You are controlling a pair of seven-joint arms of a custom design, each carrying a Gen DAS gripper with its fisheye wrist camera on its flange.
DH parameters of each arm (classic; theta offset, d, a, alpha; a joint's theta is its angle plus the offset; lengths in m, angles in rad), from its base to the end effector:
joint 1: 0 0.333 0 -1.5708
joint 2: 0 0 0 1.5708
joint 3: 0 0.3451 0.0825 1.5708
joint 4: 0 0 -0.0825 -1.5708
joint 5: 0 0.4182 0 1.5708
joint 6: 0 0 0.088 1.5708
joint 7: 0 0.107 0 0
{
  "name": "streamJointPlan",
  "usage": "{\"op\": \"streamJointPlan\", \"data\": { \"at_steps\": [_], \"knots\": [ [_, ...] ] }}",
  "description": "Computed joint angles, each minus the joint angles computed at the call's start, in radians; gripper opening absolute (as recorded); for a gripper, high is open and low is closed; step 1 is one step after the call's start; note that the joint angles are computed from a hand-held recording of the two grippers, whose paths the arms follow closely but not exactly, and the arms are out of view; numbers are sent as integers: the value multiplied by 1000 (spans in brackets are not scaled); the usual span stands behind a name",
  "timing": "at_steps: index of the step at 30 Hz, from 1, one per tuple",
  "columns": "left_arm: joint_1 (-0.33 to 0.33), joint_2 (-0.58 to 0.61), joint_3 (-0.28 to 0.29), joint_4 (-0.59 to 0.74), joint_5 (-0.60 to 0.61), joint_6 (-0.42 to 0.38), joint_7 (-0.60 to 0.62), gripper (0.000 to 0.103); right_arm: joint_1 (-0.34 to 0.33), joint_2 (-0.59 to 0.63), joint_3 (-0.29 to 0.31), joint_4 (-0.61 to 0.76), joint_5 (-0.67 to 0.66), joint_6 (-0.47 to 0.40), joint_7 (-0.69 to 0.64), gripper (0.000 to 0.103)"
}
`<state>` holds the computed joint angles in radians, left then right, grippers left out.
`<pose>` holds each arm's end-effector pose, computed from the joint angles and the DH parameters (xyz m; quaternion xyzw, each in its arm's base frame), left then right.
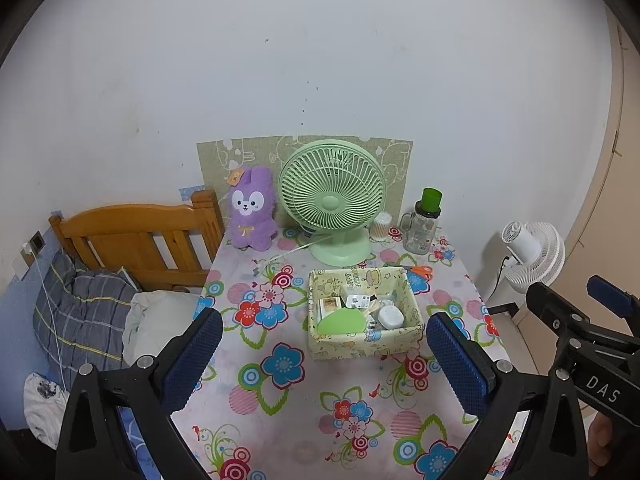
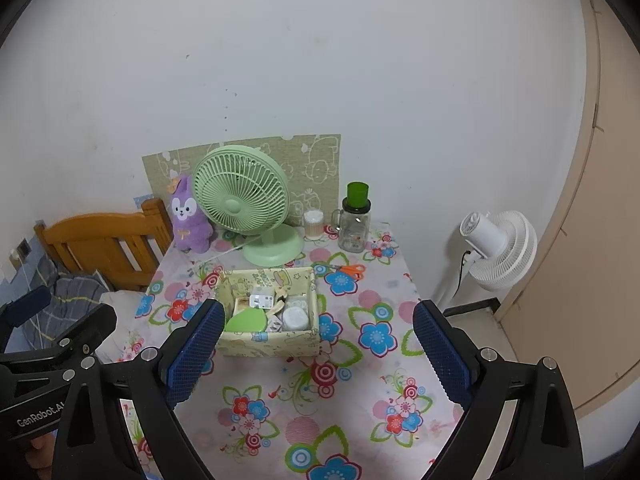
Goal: Organize rigid objects
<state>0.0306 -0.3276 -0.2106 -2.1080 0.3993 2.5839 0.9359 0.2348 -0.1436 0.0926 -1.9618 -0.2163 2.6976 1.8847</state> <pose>0.5208 -0.1186 0.6628 -0.6972 0.5792 -0.2769 0.3191 0.5613 0.2022 0.6623 -0.6899 0.5811 -0.2694 0.3375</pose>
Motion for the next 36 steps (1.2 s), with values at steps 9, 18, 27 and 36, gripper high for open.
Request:
{"op": "streamJointPlan", "data": {
  "at_steps": [9, 18, 27, 36],
  "knots": [
    [1, 6, 2, 8, -12, -2, -3, 103, -3, 2, 1, 3, -11, 2, 12, 97],
    [4, 10, 0, 10, 4, -7, -15, 103, 0, 8, -1, 8, -7, 3, 11, 97],
    [-6, 16, 5, 16, -3, -5, 4, 103, 0, 13, -1, 12, -12, 2, 20, 97],
    [-15, 28, 11, 26, -17, -5, 29, 103, -1, 18, 1, 19, -22, -10, 37, 97]
  ]
}}
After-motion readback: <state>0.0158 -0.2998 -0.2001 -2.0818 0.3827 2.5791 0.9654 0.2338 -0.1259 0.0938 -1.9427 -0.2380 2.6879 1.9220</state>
